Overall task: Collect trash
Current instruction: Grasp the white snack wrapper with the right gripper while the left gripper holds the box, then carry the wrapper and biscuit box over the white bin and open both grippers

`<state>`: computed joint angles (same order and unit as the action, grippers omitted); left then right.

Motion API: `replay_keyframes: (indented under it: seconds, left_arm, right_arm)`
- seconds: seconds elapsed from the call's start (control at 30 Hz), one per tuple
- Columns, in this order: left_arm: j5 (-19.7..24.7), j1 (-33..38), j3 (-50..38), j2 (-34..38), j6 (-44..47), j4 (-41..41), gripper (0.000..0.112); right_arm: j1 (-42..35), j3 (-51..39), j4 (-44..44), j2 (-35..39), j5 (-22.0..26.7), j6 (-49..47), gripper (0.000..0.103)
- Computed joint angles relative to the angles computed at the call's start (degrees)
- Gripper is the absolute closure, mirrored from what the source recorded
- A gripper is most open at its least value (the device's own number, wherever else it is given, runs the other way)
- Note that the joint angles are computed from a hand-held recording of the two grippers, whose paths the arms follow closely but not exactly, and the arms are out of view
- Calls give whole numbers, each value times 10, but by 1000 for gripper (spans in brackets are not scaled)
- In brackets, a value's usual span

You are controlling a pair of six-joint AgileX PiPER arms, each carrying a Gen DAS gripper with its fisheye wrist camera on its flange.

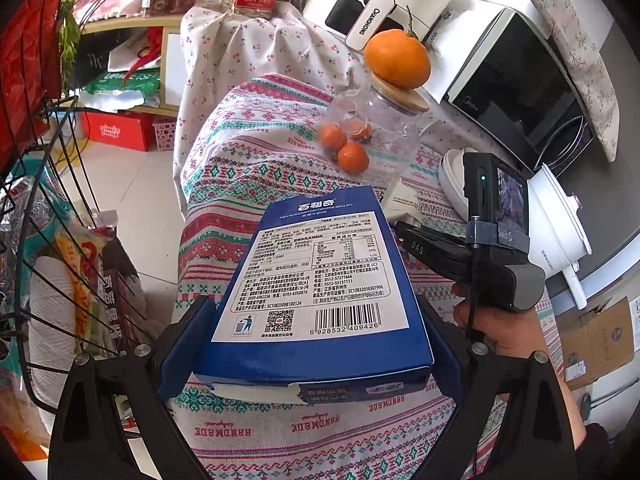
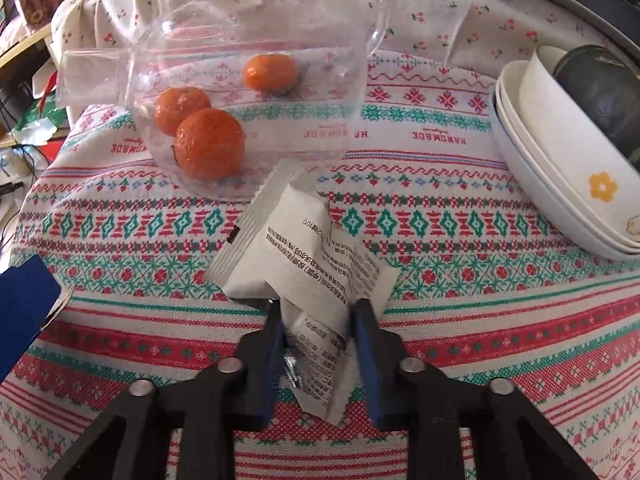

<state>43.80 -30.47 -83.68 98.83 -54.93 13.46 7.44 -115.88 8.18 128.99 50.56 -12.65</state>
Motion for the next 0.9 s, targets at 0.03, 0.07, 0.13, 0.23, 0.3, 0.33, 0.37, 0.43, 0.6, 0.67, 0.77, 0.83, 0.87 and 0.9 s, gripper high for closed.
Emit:
replay_keyframes:
  seconds: [0.03, 0.07, 0.13, 0.23, 0.3, 0.33, 0.37, 0.43, 0.6, 0.67, 0.77, 0.83, 0.87, 0.9]
  left_arm:
    - [-1, -1, -1, 1, -1, 0, 16]
    - [-1, -3, -3, 2, -2, 1, 16]
    - [2, -10, -4, 2, -9, 10, 16]
    - [-3, -17, -4, -3, -11, 4, 16]
    - [-4, -26, -8, -7, -11, 3, 16]
    - [-4, -33, -11, -8, -13, 5, 16]
    - [-3, -41, -15, -9, -16, 10, 16]
    - [0, -56, -24, -7, -18, 13, 16]
    - [0, -94, -51, 3, -20, 3, 16]
    - [3, -109, -64, 8, -20, 1, 16]
    - [12, -135, -88, 21, -26, 9, 16]
    - [20, -153, -107, 33, -30, 13, 16]
    - [24, -160, -118, 40, -29, 12, 16]
    - [27, -168, -128, 47, -32, 13, 16]
  right_arm:
    - [-2, 2, 1, -4, 6, -4, 91]
    - [-9, 3, 14, -9, 16, -13, 93]
    - [-28, 29, 46, -31, 23, -34, 93]
    - [-58, 97, 83, -84, 13, -77, 93]
    - [-80, 143, 100, -127, 7, -112, 93]
    - [-91, 164, 106, -148, 5, -128, 93]
    - [-104, 184, 113, -169, 7, -145, 93]
    - [-132, 219, 132, -207, 14, -178, 93]
    - [-201, 282, 156, -286, 39, -229, 92]
    - [-226, 309, 162, -315, 43, -252, 92]
    - [-270, 346, 176, -353, 53, -297, 92]
    - [-303, 365, 186, -374, 65, -326, 92]
    - [-321, 372, 192, -382, 72, -341, 92]
    - [-338, 378, 198, -388, 79, -355, 92]
